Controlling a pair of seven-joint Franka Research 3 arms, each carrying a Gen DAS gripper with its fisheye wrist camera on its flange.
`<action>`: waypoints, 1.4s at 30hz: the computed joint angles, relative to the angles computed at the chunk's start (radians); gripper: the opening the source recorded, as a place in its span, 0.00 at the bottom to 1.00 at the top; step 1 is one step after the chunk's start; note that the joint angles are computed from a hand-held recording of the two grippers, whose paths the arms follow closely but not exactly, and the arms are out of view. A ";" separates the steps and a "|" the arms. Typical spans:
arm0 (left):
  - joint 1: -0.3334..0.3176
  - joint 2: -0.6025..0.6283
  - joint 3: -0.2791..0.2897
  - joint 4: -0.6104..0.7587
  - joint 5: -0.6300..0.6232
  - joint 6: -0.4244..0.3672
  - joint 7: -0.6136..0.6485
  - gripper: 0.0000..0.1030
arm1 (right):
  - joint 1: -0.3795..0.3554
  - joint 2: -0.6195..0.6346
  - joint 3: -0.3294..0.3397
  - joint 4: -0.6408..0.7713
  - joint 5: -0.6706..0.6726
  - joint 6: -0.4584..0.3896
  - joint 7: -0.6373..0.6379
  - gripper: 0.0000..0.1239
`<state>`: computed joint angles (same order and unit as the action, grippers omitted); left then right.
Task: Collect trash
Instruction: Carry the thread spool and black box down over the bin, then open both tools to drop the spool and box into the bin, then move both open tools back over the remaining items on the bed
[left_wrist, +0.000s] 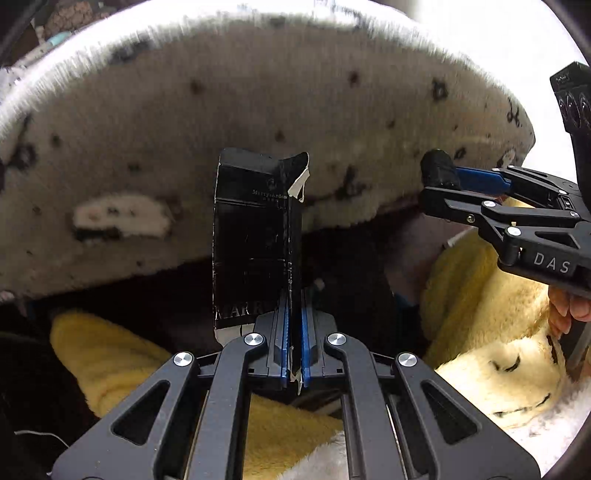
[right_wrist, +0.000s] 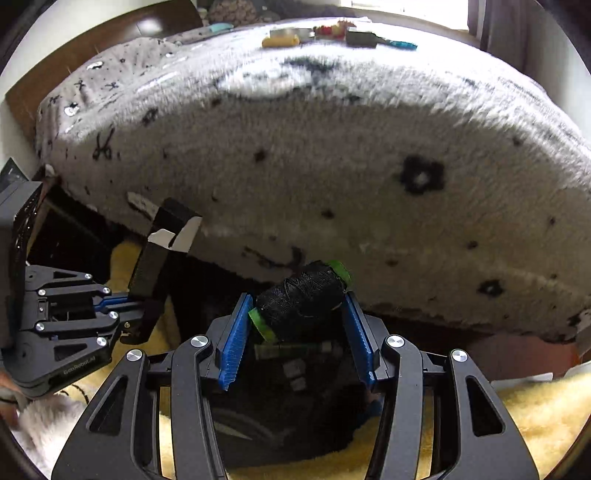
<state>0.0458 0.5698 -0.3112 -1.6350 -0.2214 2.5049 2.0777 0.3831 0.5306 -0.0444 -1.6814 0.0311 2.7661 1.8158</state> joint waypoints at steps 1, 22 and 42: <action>-0.005 0.011 0.006 0.012 0.007 -0.017 -0.010 0.04 | -0.010 0.008 0.013 0.008 0.013 -0.012 -0.011 0.41; -0.019 0.109 0.010 0.114 0.009 -0.179 -0.037 0.13 | -0.059 0.091 0.073 0.104 0.168 -0.176 -0.124 0.45; 0.009 0.061 0.022 0.128 0.007 -0.069 -0.054 0.65 | 0.010 -0.015 -0.060 0.002 -0.018 -0.040 0.056 0.62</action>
<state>0.0550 0.6308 -0.2894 -1.5066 -0.2148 2.4358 2.0232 0.3934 0.5154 -0.1046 -1.6798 0.0133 2.7261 1.8721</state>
